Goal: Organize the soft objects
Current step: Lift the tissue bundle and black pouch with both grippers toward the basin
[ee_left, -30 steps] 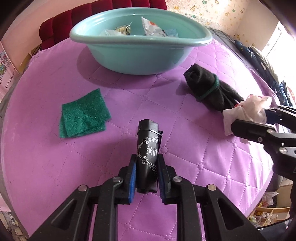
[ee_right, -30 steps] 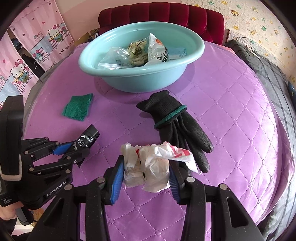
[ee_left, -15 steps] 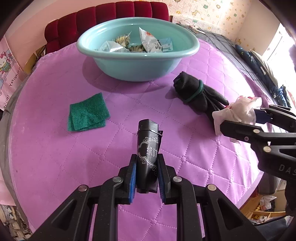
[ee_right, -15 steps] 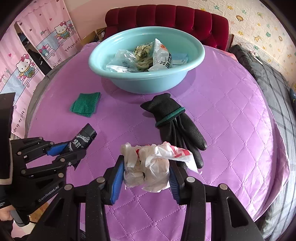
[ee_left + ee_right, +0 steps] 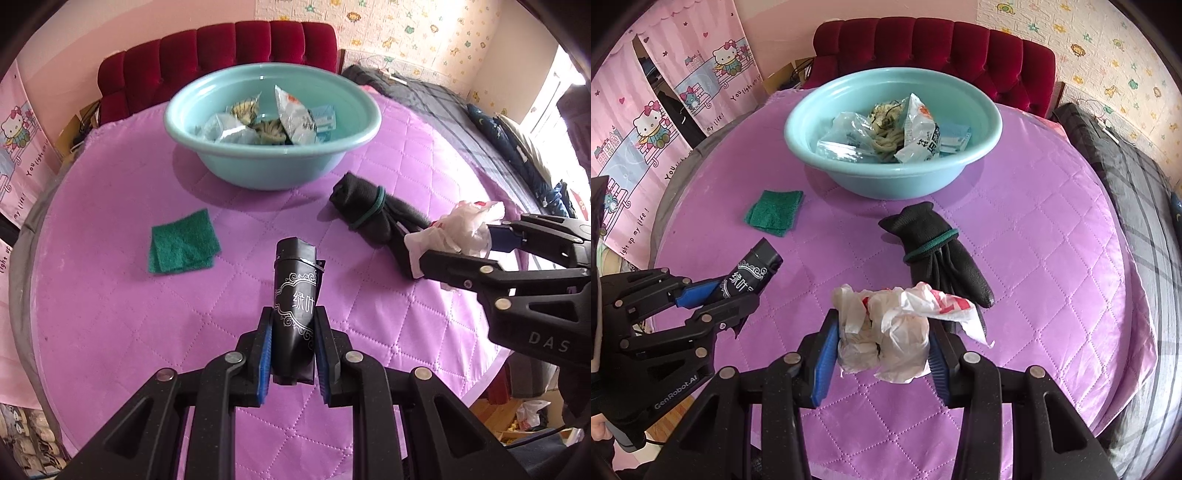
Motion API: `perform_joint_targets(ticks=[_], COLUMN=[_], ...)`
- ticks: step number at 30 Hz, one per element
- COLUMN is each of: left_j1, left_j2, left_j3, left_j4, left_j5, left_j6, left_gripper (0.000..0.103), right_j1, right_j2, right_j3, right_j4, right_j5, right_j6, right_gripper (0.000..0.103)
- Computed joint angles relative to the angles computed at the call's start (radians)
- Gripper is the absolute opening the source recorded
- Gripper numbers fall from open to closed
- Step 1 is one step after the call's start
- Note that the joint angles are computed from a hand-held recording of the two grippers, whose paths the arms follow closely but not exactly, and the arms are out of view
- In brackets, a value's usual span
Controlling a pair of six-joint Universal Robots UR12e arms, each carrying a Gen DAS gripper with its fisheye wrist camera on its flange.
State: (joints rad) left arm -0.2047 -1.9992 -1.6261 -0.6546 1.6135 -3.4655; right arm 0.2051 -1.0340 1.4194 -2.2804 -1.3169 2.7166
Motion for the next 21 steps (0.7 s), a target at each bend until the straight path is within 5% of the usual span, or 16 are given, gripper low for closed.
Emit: perform_joint_targets(ticks=[21], left_j1=[0.021], left_j2=[-0.022], left_j3=[0.106], left_j4=[0.021], left_j5=[0.012], left_j6=[0.066], left_gripper=[0.022], right_j1=[-0.004], right_j2=[0.047], right_j3=[-0.147], right_j4=[0.019], right_j5=[0.03], right_j6=[0.002], right_gripper=[0.047])
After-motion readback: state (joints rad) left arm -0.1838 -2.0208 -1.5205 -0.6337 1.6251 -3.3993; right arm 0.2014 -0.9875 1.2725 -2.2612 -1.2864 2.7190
